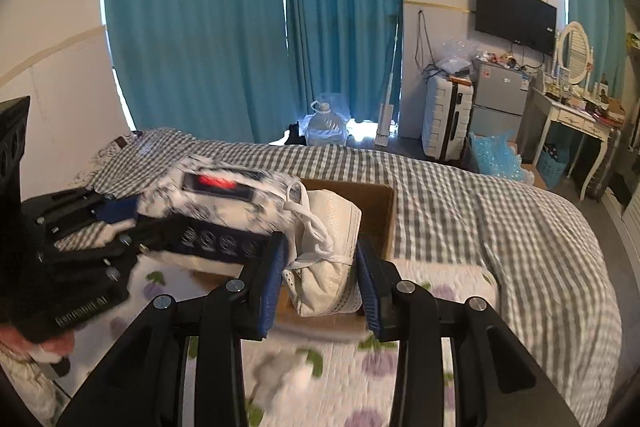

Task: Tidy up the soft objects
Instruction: 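Carry the tissue box and shoe over the box and release both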

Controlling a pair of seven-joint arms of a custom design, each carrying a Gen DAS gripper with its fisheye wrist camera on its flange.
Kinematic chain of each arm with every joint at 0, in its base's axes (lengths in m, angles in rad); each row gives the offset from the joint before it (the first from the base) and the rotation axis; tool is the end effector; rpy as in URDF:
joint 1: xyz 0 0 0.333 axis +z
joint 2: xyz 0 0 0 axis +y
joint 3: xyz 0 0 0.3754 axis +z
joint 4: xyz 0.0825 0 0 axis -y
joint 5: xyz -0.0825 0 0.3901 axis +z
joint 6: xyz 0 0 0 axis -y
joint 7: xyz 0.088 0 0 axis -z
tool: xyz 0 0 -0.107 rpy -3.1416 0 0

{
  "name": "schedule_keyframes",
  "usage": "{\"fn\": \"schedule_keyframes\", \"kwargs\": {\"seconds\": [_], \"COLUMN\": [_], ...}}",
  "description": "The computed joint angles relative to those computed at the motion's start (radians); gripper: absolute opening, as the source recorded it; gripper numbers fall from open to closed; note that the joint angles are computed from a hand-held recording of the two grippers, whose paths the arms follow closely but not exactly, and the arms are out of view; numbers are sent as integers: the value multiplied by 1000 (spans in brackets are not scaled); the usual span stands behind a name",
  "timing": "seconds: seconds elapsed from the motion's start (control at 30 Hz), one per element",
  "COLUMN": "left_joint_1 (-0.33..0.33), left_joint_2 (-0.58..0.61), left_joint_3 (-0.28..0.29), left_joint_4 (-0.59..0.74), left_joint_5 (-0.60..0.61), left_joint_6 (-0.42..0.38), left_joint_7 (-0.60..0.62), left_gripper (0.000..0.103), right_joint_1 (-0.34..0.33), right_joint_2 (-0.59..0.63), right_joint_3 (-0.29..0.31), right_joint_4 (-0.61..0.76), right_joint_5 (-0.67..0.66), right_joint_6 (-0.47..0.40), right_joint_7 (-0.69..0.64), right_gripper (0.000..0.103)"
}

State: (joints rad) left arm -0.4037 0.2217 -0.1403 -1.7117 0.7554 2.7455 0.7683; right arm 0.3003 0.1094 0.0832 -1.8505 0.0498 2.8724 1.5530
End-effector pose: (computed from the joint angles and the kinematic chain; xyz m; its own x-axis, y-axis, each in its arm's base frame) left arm 0.5825 -0.3719 0.6021 -0.2711 -0.9605 -0.0622 -0.5613 0.2102 -0.8005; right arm 0.6083 0.2391 0.6298 0.3660 -0.9297 -0.0411 -0.5809 -0.1938 -0.7905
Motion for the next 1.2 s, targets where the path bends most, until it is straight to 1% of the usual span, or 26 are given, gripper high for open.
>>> {"fn": "schedule_keyframes", "kwargs": {"seconds": [0.03, 0.1, 0.13, 0.2, 0.23, 0.27, 0.3, 0.33, 0.37, 0.43, 0.47, 0.57, 0.63, 0.7, 0.77, 0.83, 0.9, 0.93, 0.97, 1.03, 1.1, 1.2], "left_joint_1": [3, 0, -9, -32, -51, -83, -105, -121, -119, -108, -100, -83, -67, -56, -47, -34, -21, -15, -9, 7, 25, 58], "left_joint_2": [31, 83, 102, 134, 144, 156, 163, 166, 167, 165, 162, 123, 70, 23, -29, -90, -147, -180, -209, -255, -295, -340], "left_joint_3": [0, 14, 31, 69, 91, 129, 154, 177, 178, 162, 154, 135, 113, 89, 69, 47, 21, 7, -8, -39, -68, -107], "left_joint_4": [23, 56, 65, 77, 88, 103, 114, 118, 120, 125, 123, 94, 54, 29, 4, -30, -61, -79, -96, -123, -153, -204], "left_joint_5": [-5, 0, 20, 74, 102, 158, 208, 271, 301, 314, 319, 346, 351, 366, 405, 450, 489, 518, 550, 604, 593, 603], "left_joint_6": [-4, 14, 33, 76, 76, 63, 53, 58, 63, 31, 24, 22, 27, 21, 13, 29, 30, 23, 12, -9, -28, -28], "left_joint_7": [18, 37, 31, 11, -13, -71, -124, -186, -214, -230, -236, -283, -307, -331, -373, -429, -479, -513, -549, -610, -614, -661], "left_gripper": [31, 32, 37, 42, 49, 63, 66, 67, 67, 67, 67, 67, 67, 67, 67, 67, 68, 75, 78, 78, 78, 78], "right_joint_1": [-3, -10, -16, -37, -42, -42, -37, -40, -53, -78, -74, -30, -17, -4, 11, 23, 14, 8, 1, -14, -26, -31], "right_joint_2": [41, 109, 143, 193, 214, 232, 241, 243, 244, 242, 234, 188, 138, 91, 23, -52, -109, -144, -174, -230, -278, -331], "right_joint_3": [2, 6, 11, 30, 35, 34, 27, 27, 42, 70, 64, 3, -16, -31, -48, -57, -44, -35, -25, -4, 15, 33], "right_joint_4": [37, 96, 127, 169, 185, 199, 203, 196, 189, 189, 184, 148, 112, 85, 41, -1, -33, -54, -72, -108, -144, -196], "right_joint_5": [10, 27, 41, 78, 87, 87, 83, 87, 109, 151, 154, 96, 67, 27, -35, -126, -179, -202, -218, -243, -260, -258], "right_joint_6": [-7, -18, -26, -33, -32, -30, -18, 7, 35, 40, 42, 61, 66, 55, 52, 41, 28, 24, 22, 14, 9, 2], "right_joint_7": [-10, -20, -28, -64, -78, -87, -83, -85, -96, -118, -111, -44, -9, 28, 74, 138, 171, 187, 196, 214, 226, 214], "right_gripper": [35, 35, 35, 35, 38, 51, 61, 74, 74, 74, 74, 76, 76, 78, 79, 81, 83, 83, 84, 88, 90, 91]}}
